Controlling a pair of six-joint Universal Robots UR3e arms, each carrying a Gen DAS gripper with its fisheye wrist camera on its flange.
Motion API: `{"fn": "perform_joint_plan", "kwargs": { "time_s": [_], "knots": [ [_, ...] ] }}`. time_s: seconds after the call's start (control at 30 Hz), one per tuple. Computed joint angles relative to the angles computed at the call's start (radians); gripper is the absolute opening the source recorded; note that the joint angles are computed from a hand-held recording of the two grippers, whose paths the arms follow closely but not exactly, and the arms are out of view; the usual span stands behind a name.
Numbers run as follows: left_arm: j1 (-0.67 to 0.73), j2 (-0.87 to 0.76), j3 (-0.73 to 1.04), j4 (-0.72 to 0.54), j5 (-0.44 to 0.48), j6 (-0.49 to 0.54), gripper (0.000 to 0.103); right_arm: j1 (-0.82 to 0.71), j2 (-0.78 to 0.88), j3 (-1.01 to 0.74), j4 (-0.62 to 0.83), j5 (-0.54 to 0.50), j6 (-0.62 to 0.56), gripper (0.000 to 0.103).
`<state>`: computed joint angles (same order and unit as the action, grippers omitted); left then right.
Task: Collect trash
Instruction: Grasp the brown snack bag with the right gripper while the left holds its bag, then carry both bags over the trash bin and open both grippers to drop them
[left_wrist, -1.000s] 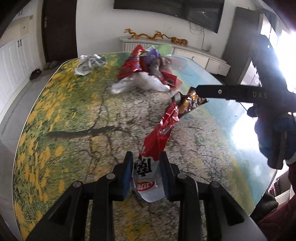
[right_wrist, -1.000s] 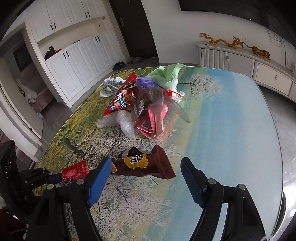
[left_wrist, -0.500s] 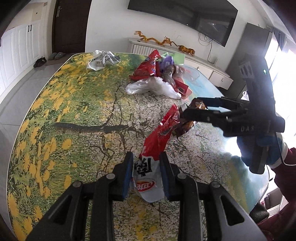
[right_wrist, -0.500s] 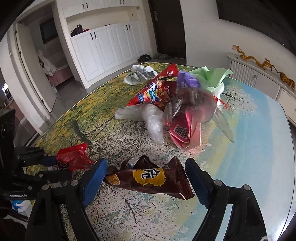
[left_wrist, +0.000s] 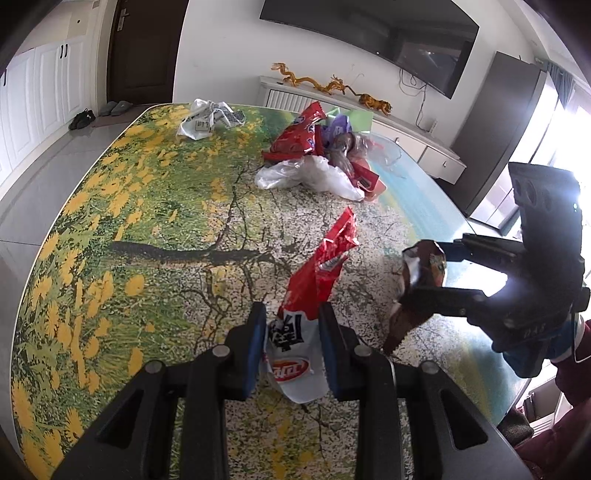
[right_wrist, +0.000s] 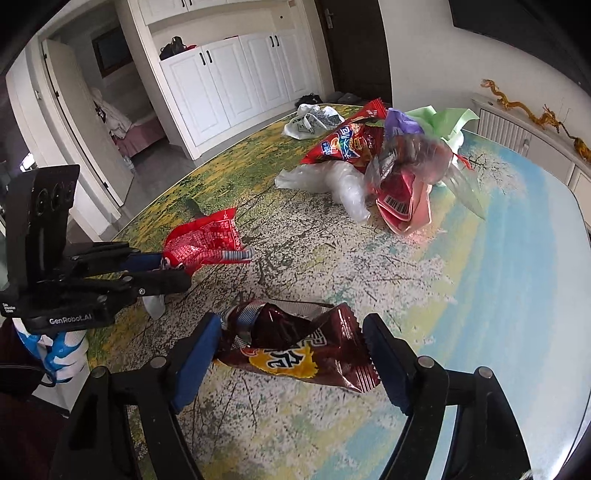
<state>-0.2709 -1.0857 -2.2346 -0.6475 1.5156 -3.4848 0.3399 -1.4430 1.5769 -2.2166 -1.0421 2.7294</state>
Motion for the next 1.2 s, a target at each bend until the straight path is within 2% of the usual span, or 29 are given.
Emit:
{"fn": "perform_joint_plan", "kwargs": {
  "time_s": [0.13, 0.3, 0.43, 0.6, 0.7, 0.8, 0.9, 1.1, 1.2],
  "knots": [
    [0.003, 0.003, -0.002, 0.000, -0.002, 0.000, 0.027, -0.005, -0.019, 0.033, -0.011, 0.005, 0.012, 0.067],
    [0.005, 0.004, -0.002, -0.002, -0.003, 0.000, 0.027, -0.006, -0.034, 0.056, -0.029, 0.013, 0.019, 0.066],
    [-0.003, 0.007, -0.002, -0.005, 0.009, -0.011, 0.027, -0.009, -0.044, 0.067, -0.033, 0.024, 0.021, 0.058],
    [-0.016, 0.001, 0.007, -0.012, 0.030, -0.026, 0.027, -0.032, -0.071, 0.093, -0.032, 0.042, 0.023, 0.054],
    [-0.034, -0.012, 0.022, -0.022, 0.052, -0.035, 0.028, -0.068, -0.101, 0.123, -0.036, 0.065, 0.031, 0.047],
    [-0.047, -0.030, 0.047, -0.030, 0.065, -0.036, 0.028, -0.102, -0.123, 0.149, -0.050, 0.079, 0.038, 0.044],
    [-0.070, -0.066, 0.088, -0.032, 0.088, -0.040, 0.028, -0.131, -0.136, 0.175, -0.049, 0.099, 0.035, 0.034],
    [-0.111, -0.118, 0.146, -0.041, 0.122, -0.062, 0.028, -0.150, -0.158, 0.201, -0.043, 0.141, 0.002, 0.033],
    [-0.123, -0.135, 0.168, -0.052, 0.132, -0.072, 0.028, -0.157, -0.166, 0.213, -0.047, 0.168, -0.005, 0.024]
  ]
}}
